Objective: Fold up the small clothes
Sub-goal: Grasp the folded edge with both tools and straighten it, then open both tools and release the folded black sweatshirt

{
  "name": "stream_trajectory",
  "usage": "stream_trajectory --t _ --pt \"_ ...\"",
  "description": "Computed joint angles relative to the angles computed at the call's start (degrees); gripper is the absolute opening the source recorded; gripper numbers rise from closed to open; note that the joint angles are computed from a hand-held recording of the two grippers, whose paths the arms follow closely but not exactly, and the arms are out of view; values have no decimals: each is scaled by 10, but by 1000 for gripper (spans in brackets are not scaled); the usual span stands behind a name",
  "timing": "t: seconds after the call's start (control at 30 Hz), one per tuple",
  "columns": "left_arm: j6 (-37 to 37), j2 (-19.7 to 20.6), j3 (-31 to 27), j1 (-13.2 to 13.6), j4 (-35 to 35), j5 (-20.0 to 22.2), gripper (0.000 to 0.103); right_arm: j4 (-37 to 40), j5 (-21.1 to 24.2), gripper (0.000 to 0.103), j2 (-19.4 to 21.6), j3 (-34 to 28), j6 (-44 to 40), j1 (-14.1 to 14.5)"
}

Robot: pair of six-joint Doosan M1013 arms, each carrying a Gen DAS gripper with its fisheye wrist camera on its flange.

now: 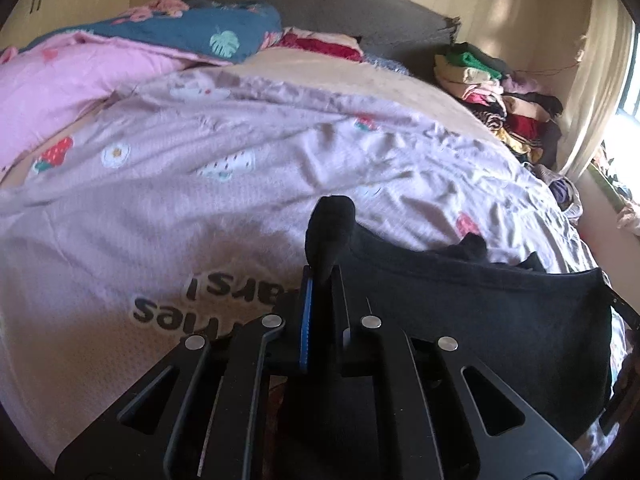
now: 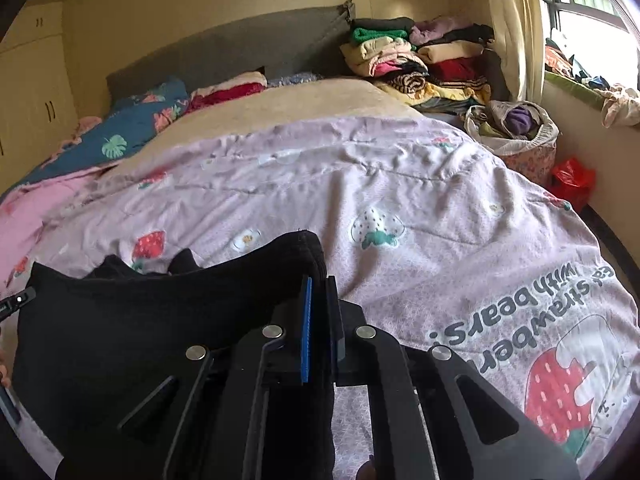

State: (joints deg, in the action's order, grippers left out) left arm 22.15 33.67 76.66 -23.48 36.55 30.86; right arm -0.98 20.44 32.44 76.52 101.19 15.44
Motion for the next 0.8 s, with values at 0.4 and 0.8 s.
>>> stream_trajectory --t 0.4,0.8 --pt "33 6 -11 -7 -7 42 11 -94 84 25 19 -26 77 10" --pt "46 -3 -1 -14 -6 67 41 -202 53 62 -22 22 163 24"
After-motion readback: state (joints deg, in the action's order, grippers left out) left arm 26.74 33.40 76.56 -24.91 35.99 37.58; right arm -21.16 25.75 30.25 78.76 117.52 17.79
